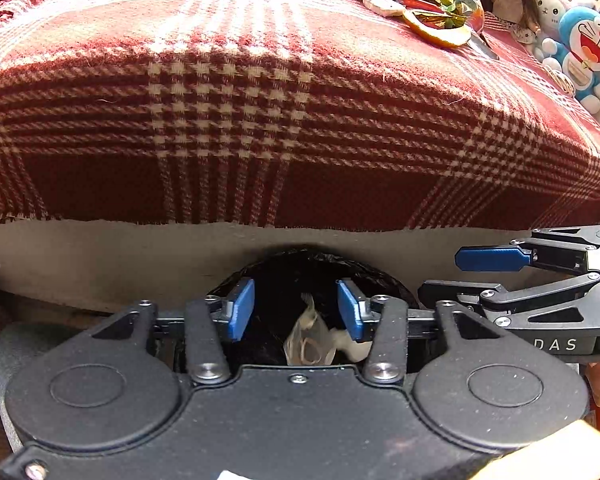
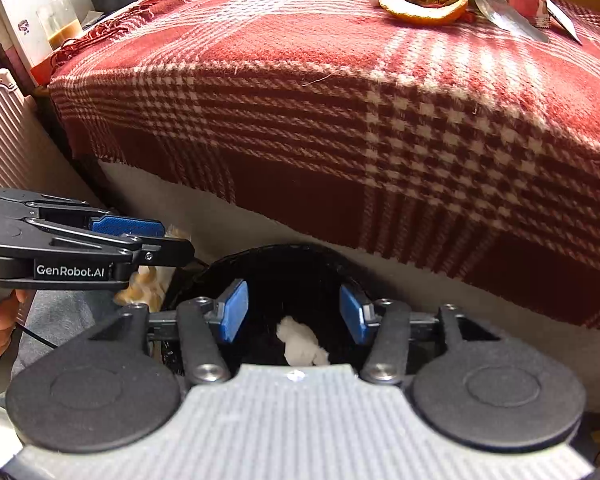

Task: Collect trash
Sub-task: 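Lower both grippers into the black trash bag and open them, then raise both grippers back over the blanket toward the pile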

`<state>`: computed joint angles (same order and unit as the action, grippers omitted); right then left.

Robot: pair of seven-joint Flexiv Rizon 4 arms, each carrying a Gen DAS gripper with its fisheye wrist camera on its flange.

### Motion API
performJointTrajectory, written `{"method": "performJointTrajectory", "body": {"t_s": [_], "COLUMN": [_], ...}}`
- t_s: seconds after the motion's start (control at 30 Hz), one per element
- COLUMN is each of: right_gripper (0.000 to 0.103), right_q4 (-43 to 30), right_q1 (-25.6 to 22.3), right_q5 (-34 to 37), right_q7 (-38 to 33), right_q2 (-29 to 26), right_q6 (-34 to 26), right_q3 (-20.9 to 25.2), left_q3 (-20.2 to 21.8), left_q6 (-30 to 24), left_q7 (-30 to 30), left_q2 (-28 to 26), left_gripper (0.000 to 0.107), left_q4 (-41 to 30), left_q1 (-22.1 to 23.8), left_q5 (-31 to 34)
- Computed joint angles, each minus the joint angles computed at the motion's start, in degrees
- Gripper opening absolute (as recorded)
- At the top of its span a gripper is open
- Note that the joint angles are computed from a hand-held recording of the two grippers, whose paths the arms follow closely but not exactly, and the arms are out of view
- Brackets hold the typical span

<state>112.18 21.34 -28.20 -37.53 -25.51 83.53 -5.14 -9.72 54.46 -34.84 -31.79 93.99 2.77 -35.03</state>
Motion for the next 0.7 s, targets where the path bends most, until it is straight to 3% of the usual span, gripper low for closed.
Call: {"method": "performJointTrajectory", "body": {"t_s": [0.27,0.7], "right_gripper": [0.068,0.070], "right_q4": [-0.13,-0.19], "right_q1": [0.26,-0.13], "right_q5": [-0.18,-0.64], "right_q7": [0.65,0.54], "right_q2": [-0.10,0.23], "right_q6": [-0.26,-0.57], "right_q3": [-0.46,-0.30], "left_q3": [0.11,-0.17], "left_q6": [-0.18,0.01], "left_q7": [-1.49,-1.30], "left_q2": [-0.75,-0.45], "left_gripper": [0.059,0.065], "left_q4": [-1.00,-0.95], "left_q1": [-0.13,-0.15], "left_q5": [0.59,0.61]}}
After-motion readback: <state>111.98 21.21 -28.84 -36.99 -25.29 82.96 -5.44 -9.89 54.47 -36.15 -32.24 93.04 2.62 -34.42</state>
